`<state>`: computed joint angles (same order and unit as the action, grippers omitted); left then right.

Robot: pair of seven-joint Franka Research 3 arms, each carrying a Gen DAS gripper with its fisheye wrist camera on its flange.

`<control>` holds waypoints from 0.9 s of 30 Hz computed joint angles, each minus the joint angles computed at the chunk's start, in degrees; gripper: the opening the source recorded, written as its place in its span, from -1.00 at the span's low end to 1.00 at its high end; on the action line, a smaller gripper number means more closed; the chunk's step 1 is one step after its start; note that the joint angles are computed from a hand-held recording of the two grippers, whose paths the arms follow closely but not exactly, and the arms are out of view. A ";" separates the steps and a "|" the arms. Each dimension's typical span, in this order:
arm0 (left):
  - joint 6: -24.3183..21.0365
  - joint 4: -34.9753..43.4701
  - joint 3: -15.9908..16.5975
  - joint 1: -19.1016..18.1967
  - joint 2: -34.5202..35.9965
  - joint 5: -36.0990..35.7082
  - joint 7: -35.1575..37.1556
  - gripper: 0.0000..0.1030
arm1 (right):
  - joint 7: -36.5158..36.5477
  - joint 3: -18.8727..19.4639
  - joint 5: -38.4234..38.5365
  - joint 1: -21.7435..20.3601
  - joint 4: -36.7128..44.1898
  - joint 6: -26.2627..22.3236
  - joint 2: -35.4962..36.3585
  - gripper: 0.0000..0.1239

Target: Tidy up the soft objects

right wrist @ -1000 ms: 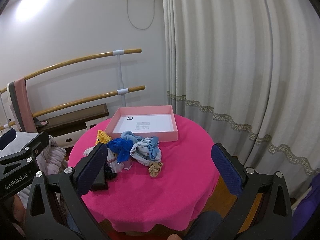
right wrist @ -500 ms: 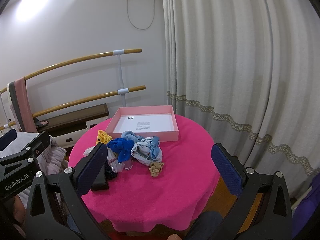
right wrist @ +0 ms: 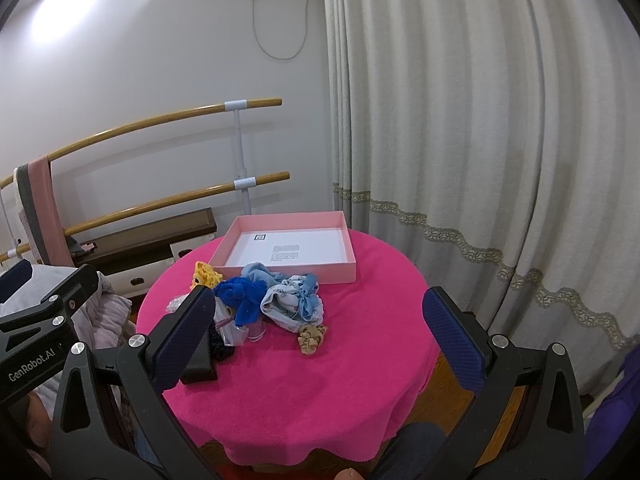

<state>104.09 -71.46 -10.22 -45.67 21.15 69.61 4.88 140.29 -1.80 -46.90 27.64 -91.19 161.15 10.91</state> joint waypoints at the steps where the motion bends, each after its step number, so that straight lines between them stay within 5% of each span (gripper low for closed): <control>1: 0.04 0.04 0.01 0.07 0.02 -0.10 0.00 1.00 | 0.09 -0.03 -0.09 0.03 -0.03 0.04 -0.01 0.66; 15: 1.66 -0.80 0.24 2.29 0.41 -3.32 0.51 1.00 | -4.69 -0.50 4.69 0.62 2.39 -1.22 3.73 0.66; 27: 6.23 2.67 1.33 7.48 6.05 -15.71 5.92 1.00 | -21.17 -0.93 22.71 -0.17 12.91 -7.24 15.55 0.66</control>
